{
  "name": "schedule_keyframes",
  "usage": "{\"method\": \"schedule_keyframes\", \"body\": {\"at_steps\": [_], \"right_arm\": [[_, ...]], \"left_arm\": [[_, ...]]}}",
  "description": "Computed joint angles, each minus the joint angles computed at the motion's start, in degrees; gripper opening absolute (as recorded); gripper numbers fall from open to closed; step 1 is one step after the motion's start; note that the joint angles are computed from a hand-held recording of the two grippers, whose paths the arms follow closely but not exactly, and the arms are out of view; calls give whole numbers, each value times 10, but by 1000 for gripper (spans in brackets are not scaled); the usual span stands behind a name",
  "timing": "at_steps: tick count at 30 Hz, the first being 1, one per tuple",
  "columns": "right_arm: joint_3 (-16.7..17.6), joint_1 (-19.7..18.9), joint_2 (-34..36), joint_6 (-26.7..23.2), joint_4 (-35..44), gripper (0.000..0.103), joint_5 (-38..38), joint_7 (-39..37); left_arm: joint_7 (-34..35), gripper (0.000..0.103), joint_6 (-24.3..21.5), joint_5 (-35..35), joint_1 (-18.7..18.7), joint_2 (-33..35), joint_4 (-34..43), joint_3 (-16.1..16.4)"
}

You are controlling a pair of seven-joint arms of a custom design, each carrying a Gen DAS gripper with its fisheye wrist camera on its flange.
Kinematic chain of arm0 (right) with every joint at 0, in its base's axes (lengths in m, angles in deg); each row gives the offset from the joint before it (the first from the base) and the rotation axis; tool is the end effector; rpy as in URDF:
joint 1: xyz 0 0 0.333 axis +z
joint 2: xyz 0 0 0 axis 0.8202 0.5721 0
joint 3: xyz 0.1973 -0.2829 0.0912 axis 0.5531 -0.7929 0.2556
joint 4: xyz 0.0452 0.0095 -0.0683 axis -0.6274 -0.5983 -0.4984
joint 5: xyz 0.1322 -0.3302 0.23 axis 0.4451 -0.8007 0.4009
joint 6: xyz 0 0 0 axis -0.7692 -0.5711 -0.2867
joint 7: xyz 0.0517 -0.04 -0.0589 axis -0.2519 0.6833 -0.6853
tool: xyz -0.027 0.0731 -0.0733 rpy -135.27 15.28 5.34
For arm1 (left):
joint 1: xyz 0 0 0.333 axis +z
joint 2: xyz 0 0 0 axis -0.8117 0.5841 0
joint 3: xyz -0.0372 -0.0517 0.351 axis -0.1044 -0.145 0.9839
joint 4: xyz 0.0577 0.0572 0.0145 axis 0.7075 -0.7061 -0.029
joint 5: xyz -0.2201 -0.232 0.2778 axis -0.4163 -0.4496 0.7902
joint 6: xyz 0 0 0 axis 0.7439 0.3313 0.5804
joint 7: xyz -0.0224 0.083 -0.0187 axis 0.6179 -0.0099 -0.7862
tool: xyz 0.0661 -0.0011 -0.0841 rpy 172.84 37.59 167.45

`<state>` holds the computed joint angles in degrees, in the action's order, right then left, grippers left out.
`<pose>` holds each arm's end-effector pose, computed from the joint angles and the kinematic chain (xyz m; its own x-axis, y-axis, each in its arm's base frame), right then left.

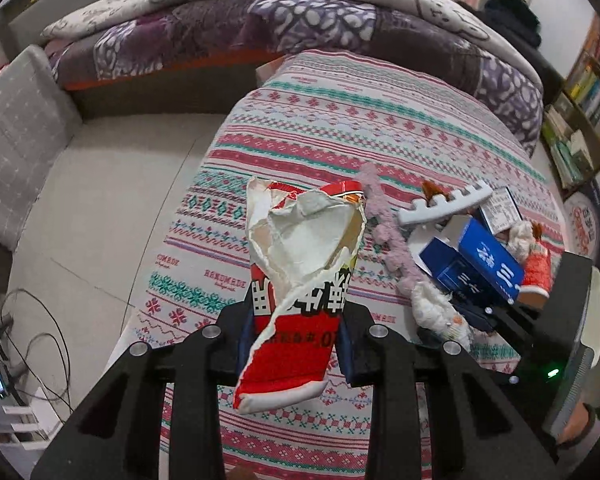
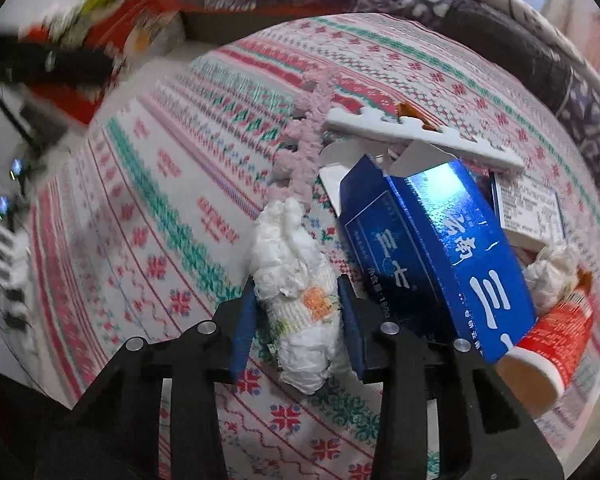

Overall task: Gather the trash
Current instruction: 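Grasp the red snack bag with left tool while right tool grasps white tissue, then carry the white tissue to the bin and open the right tool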

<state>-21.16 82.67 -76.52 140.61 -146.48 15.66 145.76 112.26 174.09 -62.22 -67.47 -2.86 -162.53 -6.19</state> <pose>0.4402 0.3364 0.4017 0.4628 -0.8822 -0.0869 -0.8116 -0.3822 -0.4419 0.4523 -0.2571 0.4821 0.0091 -0.9990 0.0435 -0.9036 -0.0268 -0.4276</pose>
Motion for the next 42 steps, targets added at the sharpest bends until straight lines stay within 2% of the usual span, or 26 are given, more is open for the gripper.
{"method": "schedule_keyframes", "body": {"at_steps": [2, 5, 8, 11, 13, 16, 18, 21, 25, 29, 42], "right_arm": [[-2, -1, -14, 22, -8, 35, 20, 5], [1, -10, -43, 54, -21, 35, -9, 54], [12, -32, -72, 82, -32, 35, -51, 117], [55, -100, -105, 102, -41, 35, -153, 239], [94, -158, -133, 105, -51, 35, -222, 326], [149, -240, -169, 102, -58, 36, -311, 436], [169, -276, -187, 102, -64, 36, -350, 491], [176, -305, -224, 108, -83, 36, -381, 537], [186, -342, -260, 112, -103, 36, -392, 569], [186, -361, -291, 106, -123, 36, -387, 573], [137, -366, -355, 71, -172, 36, -343, 520]], "left_arm": [[-21, 33, 4, 6, 4, -3, -3, -3], [-63, 33, 19, 23, 12, -11, -5, -10], [-128, 33, 29, 69, 26, -19, -3, -29], [-219, 34, 37, 136, 42, -26, 2, -56], [-302, 34, 31, 209, 59, -31, 11, -87], [-379, 34, 18, 282, 58, -28, 26, -106], [-418, 35, 7, 317, 52, -23, 37, -113], [-468, 35, -15, 368, 38, -7, 59, -124], [-516, 35, -35, 409, 11, 24, 93, -127], [-539, 35, -52, 439, -22, 57, 124, -121], [-532, 35, -64, 498, -141, 158, 225, -72]]}}
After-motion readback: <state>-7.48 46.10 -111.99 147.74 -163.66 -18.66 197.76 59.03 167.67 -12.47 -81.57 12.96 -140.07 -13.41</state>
